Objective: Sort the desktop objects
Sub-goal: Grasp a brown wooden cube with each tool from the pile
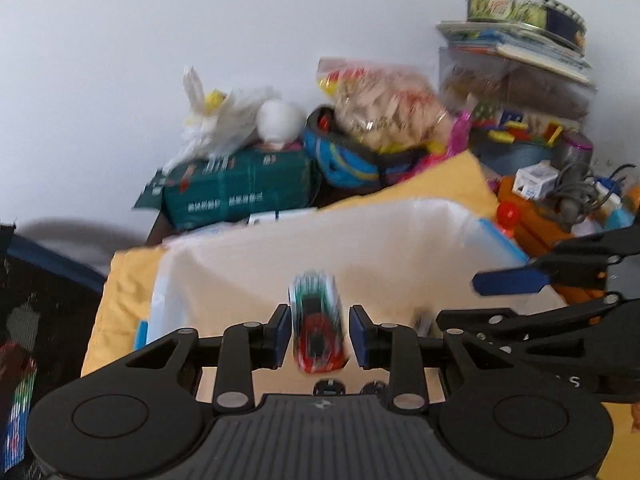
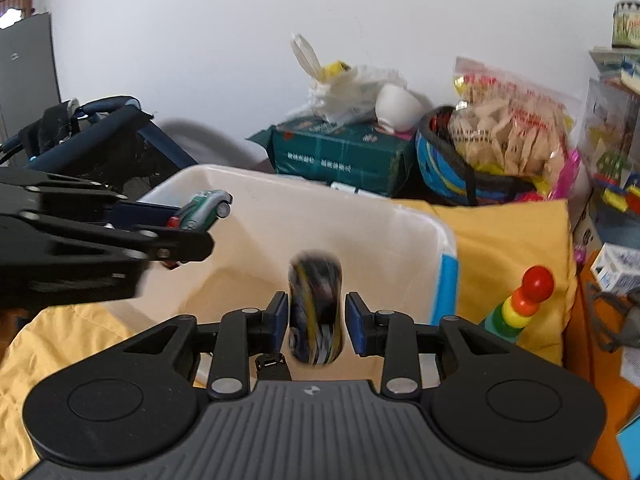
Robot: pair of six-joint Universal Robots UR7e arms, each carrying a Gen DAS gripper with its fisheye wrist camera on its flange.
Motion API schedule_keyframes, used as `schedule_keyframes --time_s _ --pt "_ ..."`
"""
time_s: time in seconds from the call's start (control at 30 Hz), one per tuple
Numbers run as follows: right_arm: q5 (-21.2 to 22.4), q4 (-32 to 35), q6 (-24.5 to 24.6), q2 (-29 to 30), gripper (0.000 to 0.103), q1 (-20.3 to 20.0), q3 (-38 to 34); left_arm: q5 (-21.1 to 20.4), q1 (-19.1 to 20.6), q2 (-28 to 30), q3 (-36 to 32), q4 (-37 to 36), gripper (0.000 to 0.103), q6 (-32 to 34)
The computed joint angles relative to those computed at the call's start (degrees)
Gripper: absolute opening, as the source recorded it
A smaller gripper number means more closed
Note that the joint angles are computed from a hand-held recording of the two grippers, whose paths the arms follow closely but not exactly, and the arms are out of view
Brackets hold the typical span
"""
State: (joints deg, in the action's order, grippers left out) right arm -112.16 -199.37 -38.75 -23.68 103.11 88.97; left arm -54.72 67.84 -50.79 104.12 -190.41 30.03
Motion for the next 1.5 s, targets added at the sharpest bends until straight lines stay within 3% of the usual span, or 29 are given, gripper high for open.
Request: schedule_keyframes --time_s 0.07,0.1,0.23,0.27,0.3,0.37,0.43,0.6,0.7,0.87,1.03,1.1,1.17,1.23,1.33,1.5 --pt "-1.3 0.3 -0.7 0.4 0.045 0.2 -0.5 -2.2 0.0 -2.1 2.6 -1.8 0.052 0.5" --pt "-1.1 -0.9 -1.4 0.2 0.045 0.3 0.2 -2.7 -0.2 -3.1 4.3 -3.6 0.055 1.1" --pt "3.1 -5.8 -1.2 -3.6 0.048 0.1 6.3 -2.3 -1.4 -7.7 12.0 -9.6 0.072 -1.6" --pt "4.6 -6.7 -0.3 -4.8 0.055 -0.1 8.2 -2.9 -1.4 -8.9 14.1 -10.3 0.074 -2.3" --pt "6.0 -8.2 0.0 -6.2 0.062 -0.4 10.9 -2.7 -1.6 -10.2 16.2 -9.9 0.074 -3.1" --pt "7.2 -10.3 -0.8 -8.0 0.065 -1.0 15.4 -0.2 -2.5 -12.5 20.7 -7.9 0.074 -5.2" --pt "7.0 -10.0 -1.1 -9.5 0.065 -1.7 19.5 2.4 -3.5 -13.6 25.2 -7.9 0.074 -6.9" --pt "5.8 -3.4 -1.4 -12.2 0.059 -4.3 28.4 3.1 -5.0 -17.6 34.6 -0.8 0.074 -13.2" --pt "5.5 0.0 -1.1 -12.8 0.048 -5.5 31.6 -0.7 -4.1 -20.1 37.2 4.1 0.074 -18.2" --pt "4.3 3.2 -0.3 -12.2 0.05 -6.3 34.1 1.8 -5.0 -19.4 39.2 4.9 0.074 -21.3" --pt "2.2 -0.2 -5.4 -10.1 0.052 -5.5 34.6 2.4 -5.4 -20.0 40.2 4.3 0.073 -23.3" --pt "1.3 -0.2 -6.0 -10.3 0.044 -4.9 34.9 4.3 -7.2 -19.6 41.0 0.1 0.073 -20.4" --pt "2.6 -2.2 -7.6 -10.7 0.035 -4.8 35.0 2.2 -7.7 -18.9 40.2 -2.6 0.073 -14.7" --pt "3.3 -4.9 -8.1 -10.4 0.036 -4.7 34.1 0.1 -7.6 -17.4 38.7 -4.1 0.068 -10.9" --pt "1.0 -5.4 -7.4 -9.2 0.036 -3.8 31.0 -0.8 -7.0 -15.0 35.1 0.3 0.056 -4.7" --pt "0.7 -8.7 -8.7 -8.1 0.038 -3.1 29.6 0.7 -6.1 -11.7 31.0 7.1 0.054 1.0"
